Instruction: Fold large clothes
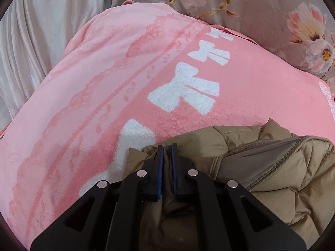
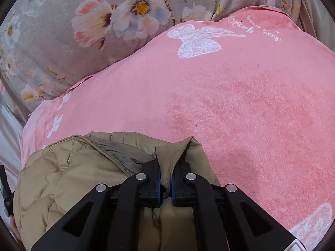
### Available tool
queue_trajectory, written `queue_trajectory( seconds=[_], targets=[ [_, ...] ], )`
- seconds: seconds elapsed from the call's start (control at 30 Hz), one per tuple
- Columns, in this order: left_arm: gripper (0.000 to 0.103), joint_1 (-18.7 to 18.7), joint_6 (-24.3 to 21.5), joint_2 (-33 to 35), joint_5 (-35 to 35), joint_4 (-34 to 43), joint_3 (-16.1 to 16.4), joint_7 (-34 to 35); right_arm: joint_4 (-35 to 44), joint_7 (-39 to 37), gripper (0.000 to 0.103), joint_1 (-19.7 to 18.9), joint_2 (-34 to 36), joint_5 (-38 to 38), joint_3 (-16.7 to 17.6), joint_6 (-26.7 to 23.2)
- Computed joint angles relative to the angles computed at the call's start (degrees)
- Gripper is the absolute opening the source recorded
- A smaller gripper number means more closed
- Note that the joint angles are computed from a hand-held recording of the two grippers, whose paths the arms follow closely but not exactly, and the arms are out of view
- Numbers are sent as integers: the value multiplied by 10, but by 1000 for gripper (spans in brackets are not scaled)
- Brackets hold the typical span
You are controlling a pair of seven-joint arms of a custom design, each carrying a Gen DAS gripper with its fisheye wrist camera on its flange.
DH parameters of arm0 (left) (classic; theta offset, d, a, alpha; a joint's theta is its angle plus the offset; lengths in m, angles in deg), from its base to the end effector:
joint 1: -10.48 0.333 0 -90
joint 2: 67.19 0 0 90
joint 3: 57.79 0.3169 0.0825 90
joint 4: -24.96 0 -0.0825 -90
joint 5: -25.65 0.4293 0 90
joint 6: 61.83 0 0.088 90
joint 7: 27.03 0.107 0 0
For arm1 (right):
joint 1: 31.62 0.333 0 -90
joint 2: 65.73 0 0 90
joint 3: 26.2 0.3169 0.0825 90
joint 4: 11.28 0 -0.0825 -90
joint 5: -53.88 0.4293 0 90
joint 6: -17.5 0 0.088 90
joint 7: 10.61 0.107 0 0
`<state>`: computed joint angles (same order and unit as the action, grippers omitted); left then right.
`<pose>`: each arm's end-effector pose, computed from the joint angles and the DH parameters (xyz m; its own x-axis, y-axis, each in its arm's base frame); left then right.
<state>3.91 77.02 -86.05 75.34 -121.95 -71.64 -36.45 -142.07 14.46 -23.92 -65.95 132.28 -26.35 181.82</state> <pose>0.4448 -0.1588 0.3684 0.6765 -0.7357 0.0329 -0.5460 -0.5311 -0.6479 0.5669 0.0200 0.3597 0.1532 -0.9274 -0.3413 -0.7398 0.1213 -0.6618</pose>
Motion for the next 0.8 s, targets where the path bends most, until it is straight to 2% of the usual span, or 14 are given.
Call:
queue_trajectory(
  seconds=[0.1, 0.2, 0.3, 0.33, 0.37, 0.4, 0.43, 0.47, 0.5, 0.57, 0.63, 0.7, 0.77, 0.8],
  targets=[
    [7, 0, -11, 7, 5, 7, -5, -5, 3, 0, 3, -2, 3, 5, -2, -10],
    [7, 0, -3, 2, 9, 1, -1, -11, 5, -6, 4, -8, 2, 19, -6, -34],
    [10, 8, 56, -28, 18, -30, 12, -27, 8, 4, 6, -22, -1, 24, -18, -90],
    [15, 9, 82, -46, 12, -46, 22, -18, 8, 25, 8, -30, -6, 7, -24, -115],
    [19, 5, 89, -75, -9, -64, 32, 9, 6, 43, 13, -41, -18, -11, -33, -146],
    [32, 2, 64, -102, -23, -74, 27, 30, 3, 47, 24, -47, -28, -12, -38, -159],
    [51, 2, 19, -128, -29, -77, 10, 40, -5, 46, 32, -54, -45, -7, -45, -167],
    [56, 0, -26, -165, -24, -85, -8, 53, -17, 34, 43, -62, -70, 9, -55, -169],
    [60, -4, -44, -191, -21, -93, -13, 68, -23, 29, 45, -67, -84, 15, -62, -169],
    [60, -23, -87, -242, -37, -102, -10, 123, -41, 61, 45, -74, -121, -20, -59, -107],
    [59, -35, -109, -276, -52, -100, -9, 150, -63, 31, 36, -60, -163, -13, -54, -41],
    [59, -40, -92, -276, -56, -82, -12, 160, -84, -16, 21, -30, -201, 2, -49, -9],
    [59, -41, -60, -241, -56, -51, -19, 158, -99, -36, 15, 4, -222, -9, -39, -4],
    [59, -42, -27, -203, -59, -26, -18, 157, -104, -42, 11, 23, -226, -21, -28, -3]
  ],
)
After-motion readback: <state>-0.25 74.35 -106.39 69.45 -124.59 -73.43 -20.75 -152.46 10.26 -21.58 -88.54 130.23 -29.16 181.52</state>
